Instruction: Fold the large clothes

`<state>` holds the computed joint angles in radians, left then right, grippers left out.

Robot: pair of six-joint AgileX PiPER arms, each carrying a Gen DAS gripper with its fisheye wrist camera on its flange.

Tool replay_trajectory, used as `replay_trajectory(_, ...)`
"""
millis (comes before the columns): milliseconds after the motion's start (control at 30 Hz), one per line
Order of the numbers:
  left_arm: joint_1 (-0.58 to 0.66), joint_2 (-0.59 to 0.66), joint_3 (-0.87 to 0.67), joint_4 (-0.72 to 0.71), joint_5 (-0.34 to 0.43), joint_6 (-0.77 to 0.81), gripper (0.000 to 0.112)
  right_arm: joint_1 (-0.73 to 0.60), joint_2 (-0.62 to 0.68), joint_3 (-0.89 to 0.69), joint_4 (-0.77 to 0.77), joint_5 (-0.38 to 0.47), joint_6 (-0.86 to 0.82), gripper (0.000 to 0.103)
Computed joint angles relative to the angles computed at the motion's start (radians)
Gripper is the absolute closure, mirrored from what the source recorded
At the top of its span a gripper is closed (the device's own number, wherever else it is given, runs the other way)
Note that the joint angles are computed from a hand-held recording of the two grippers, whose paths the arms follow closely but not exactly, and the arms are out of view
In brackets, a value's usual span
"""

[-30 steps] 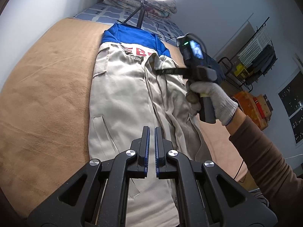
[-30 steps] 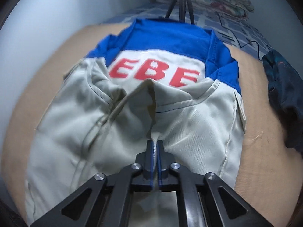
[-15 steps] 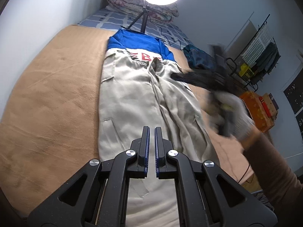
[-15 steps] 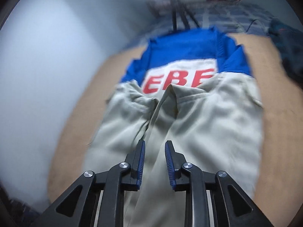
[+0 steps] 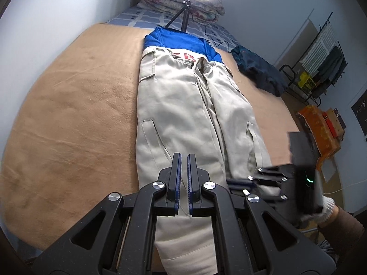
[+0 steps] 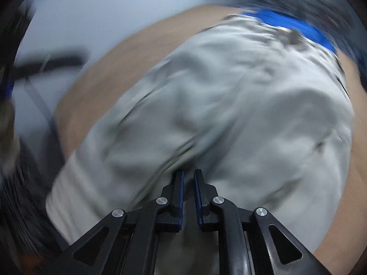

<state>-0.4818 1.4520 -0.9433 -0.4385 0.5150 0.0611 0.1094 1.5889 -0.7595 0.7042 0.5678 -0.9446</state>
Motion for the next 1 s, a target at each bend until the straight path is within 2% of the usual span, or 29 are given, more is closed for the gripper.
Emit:
replay_trajectory(33, 0.002, -0.009, 0.012, -0.004, 0.001, 0.001, 0.111, 0.001, -0.031, 0.010, -0.014, 0.024, 0.023, 0.094)
replay_trajectory(67, 0.008, -0.015, 0.019, -0.021, 0.006, 0.017, 0.111, -0.033, -0.074, 0.023, 0.013, 0.087, 0.006, 0.094)
replay_trajectory(100, 0.019, -0.029, 0.037, -0.055, 0.013, 0.048, 0.109, -0.074, -0.108, 0.053, 0.079, 0.121, -0.051, 0.094)
replay_trajectory(167, 0.041, -0.056, 0.074, -0.123, 0.023, 0.116, 0.087, -0.190, -0.240, 0.126, 0.133, 0.199, -0.112, 0.074)
replay_trajectory(200, 0.050, -0.072, 0.098, -0.149, 0.020, 0.140, 0.066, -0.255, -0.312, 0.165, 0.141, 0.218, -0.125, 0.061)
replay_trajectory(233, 0.056, -0.089, 0.126, -0.170, 0.007, 0.156, 0.057, -0.310, -0.363, 0.195, 0.146, 0.231, -0.134, 0.055)
replay_trajectory(333, 0.098, -0.104, 0.194, -0.260, 0.020, 0.222, 0.056, -0.544, -0.430, 0.253, 0.148, 0.333, -0.176, 0.052)
replay_trajectory(400, 0.178, -0.086, 0.250, -0.438, 0.081, 0.364, 0.056, -0.694, -0.425, 0.289, 0.142, 0.375, -0.217, 0.043)
replay_trajectory(433, 0.212, -0.076, 0.277, -0.505, 0.111, 0.418, 0.056, -0.754, -0.398, 0.296, 0.147, 0.398, -0.241, 0.040)
replay_trajectory(500, 0.253, -0.061, 0.329, -0.599, 0.144, 0.492, 0.056, -0.897, -0.294, 0.298, 0.160, 0.490, -0.309, 0.039)
replay_trajectory(600, 0.303, -0.009, 0.398, -0.735, 0.210, 0.608, 0.056, -1.023, -0.182, 0.317, 0.168, 0.572, -0.401, 0.037)
replay_trajectory(700, 0.299, 0.035, 0.440, -0.815, 0.254, 0.683, 0.056, -1.030, -0.118, 0.328, 0.178, 0.575, -0.439, 0.037)
replay_trajectory(800, 0.259, 0.035, 0.456, -0.839, 0.226, 0.702, 0.056, -1.012, -0.051, 0.321, 0.204, 0.569, -0.466, 0.036)
replay_trajectory(867, 0.245, 0.039, 0.462, -0.864, 0.223, 0.717, 0.063, -1.023, -0.021, 0.309, 0.209, 0.596, -0.471, 0.036)
replay_trajectory(900, 0.229, 0.034, 0.459, -0.852, 0.213, 0.702, 0.071, -1.041, -0.033, 0.314, 0.195, 0.617, -0.471, 0.036)
replay_trajectory(967, 0.187, 0.016, 0.453, -0.825, 0.165, 0.666, 0.077, -1.030, -0.053, 0.319, 0.196, 0.614, -0.465, 0.036)
replay_trajectory(1000, 0.173, 0.001, 0.454, -0.812, 0.148, 0.652, 0.081, -1.015, -0.089, 0.327, 0.194, 0.603, -0.447, 0.040)
